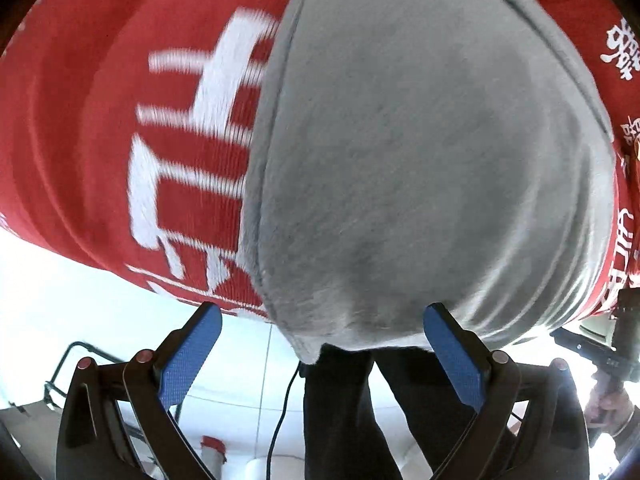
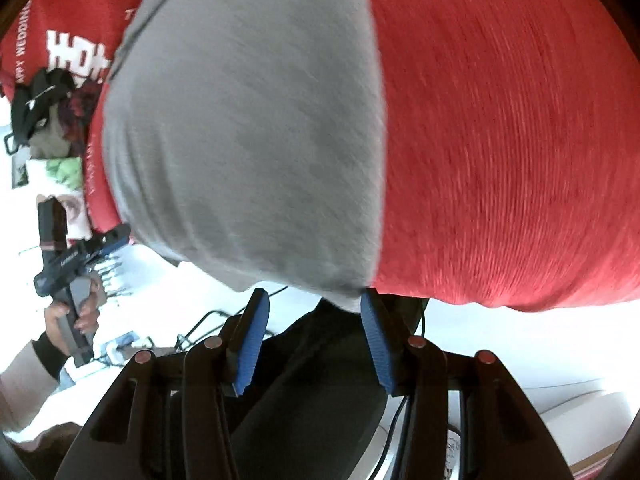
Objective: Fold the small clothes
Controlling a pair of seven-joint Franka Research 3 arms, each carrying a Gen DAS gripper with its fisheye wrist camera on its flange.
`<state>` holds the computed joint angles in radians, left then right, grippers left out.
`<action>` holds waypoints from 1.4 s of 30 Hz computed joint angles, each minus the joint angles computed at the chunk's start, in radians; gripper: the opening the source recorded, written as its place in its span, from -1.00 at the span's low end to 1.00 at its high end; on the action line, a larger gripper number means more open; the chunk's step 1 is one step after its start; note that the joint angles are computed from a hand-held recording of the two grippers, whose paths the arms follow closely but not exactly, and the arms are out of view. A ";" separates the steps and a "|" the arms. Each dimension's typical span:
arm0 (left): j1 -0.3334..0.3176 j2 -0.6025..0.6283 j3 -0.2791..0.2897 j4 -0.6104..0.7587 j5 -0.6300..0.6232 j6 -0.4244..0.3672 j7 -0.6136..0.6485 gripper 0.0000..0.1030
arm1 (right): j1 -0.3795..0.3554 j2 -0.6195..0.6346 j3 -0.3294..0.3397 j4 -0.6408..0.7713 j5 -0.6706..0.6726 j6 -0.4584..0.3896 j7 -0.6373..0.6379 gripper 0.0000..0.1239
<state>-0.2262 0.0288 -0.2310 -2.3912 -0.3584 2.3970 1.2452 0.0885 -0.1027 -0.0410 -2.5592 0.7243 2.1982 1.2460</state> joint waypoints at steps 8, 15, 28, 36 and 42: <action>-0.009 -0.020 -0.011 -0.062 -0.168 0.085 0.116 0.78 | 0.038 0.032 0.025 -0.057 0.071 0.091 -0.087 -0.17; -0.023 -0.055 0.001 -0.056 -0.418 0.024 0.327 -0.78 | 0.029 0.004 0.003 -0.068 0.255 0.043 -0.075 -0.60; -0.001 -0.091 0.068 0.108 -0.582 0.001 0.472 -0.78 | -0.028 -0.116 -0.076 -0.061 0.628 -0.092 -0.189 -0.89; 0.076 0.144 0.036 0.461 -0.559 0.062 0.450 -0.78 | -0.048 0.035 -0.071 0.206 0.766 -0.099 -0.240 -0.89; 0.090 0.418 0.023 0.822 -0.328 0.088 0.311 -0.78 | -0.104 0.303 -0.028 0.588 0.771 -0.066 -0.215 -0.89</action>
<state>-0.1360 0.4466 -0.2081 -1.5694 -0.6863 2.4850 1.5558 -0.0160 0.2005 -0.0690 -1.9716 1.4956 2.1324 1.0314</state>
